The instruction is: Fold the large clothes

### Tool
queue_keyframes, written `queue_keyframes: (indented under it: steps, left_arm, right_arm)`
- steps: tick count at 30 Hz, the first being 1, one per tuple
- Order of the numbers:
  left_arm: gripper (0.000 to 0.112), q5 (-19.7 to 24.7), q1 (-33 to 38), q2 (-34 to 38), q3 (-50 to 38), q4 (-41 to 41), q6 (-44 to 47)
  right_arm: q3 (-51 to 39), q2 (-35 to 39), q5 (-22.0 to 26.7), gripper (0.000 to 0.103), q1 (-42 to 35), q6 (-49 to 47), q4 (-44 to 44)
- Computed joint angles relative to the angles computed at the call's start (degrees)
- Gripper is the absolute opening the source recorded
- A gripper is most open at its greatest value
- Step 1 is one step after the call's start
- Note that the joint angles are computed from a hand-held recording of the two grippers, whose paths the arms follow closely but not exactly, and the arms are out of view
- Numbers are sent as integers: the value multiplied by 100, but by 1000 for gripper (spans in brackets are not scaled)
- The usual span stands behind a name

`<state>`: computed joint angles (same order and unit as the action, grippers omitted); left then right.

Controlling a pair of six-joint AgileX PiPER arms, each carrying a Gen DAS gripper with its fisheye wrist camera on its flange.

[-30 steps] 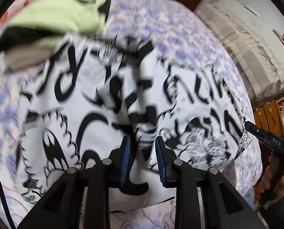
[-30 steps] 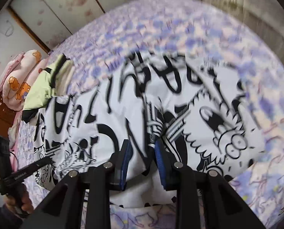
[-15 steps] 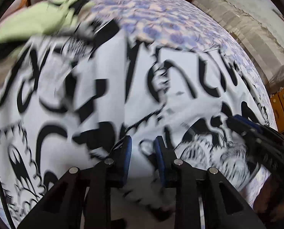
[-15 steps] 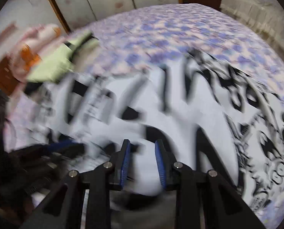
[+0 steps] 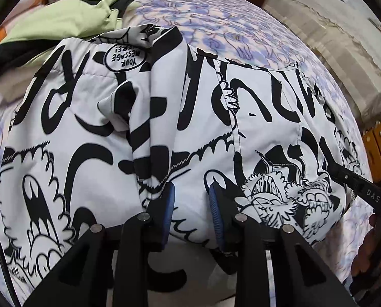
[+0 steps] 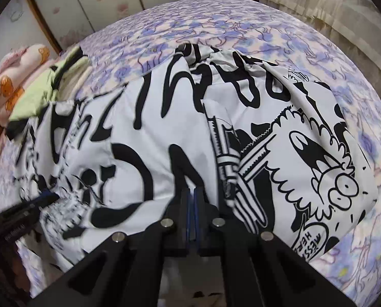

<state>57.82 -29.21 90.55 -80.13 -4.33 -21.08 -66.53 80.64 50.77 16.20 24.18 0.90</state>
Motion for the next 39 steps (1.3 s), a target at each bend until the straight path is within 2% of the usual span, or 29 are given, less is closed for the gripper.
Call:
queue_keyframes:
  steps: [6,11,16,25,31,34,37,39]
  left_arm:
    - [37,-3,-51,-535,247,-437,27]
    - [38,73,-197,-721,466,-434,-52]
    - [38,114,-18,-902,791,-649,92]
    - [44,590,433,-1347,580,-775,87]
    - [60,984,834,-1684,132,-754,33]
    - [69,1126,1331,-1951,166,-1113,104]
    - [72,1184,1876,-2252,493,-1616,289]
    - [73,1198,2354,-2541,954,-2045,449]
  right_arm:
    - [-321,-162,155,3,407,-380,659]
    - [-302,-47,373,3,1105,-24,319]
    - [-21,-111,365,3,1053,-159,499]
    - [-805,25,881,3,1167,-129,441]
    - [-1585,172,1142,3,1378,-102,374]
    - [-2029,329,1237,3,1524,-71,260]
    - [-2373,518,1326,13,1711,20,22]
    - [-2429,577,1269,26,1814,51,-82]
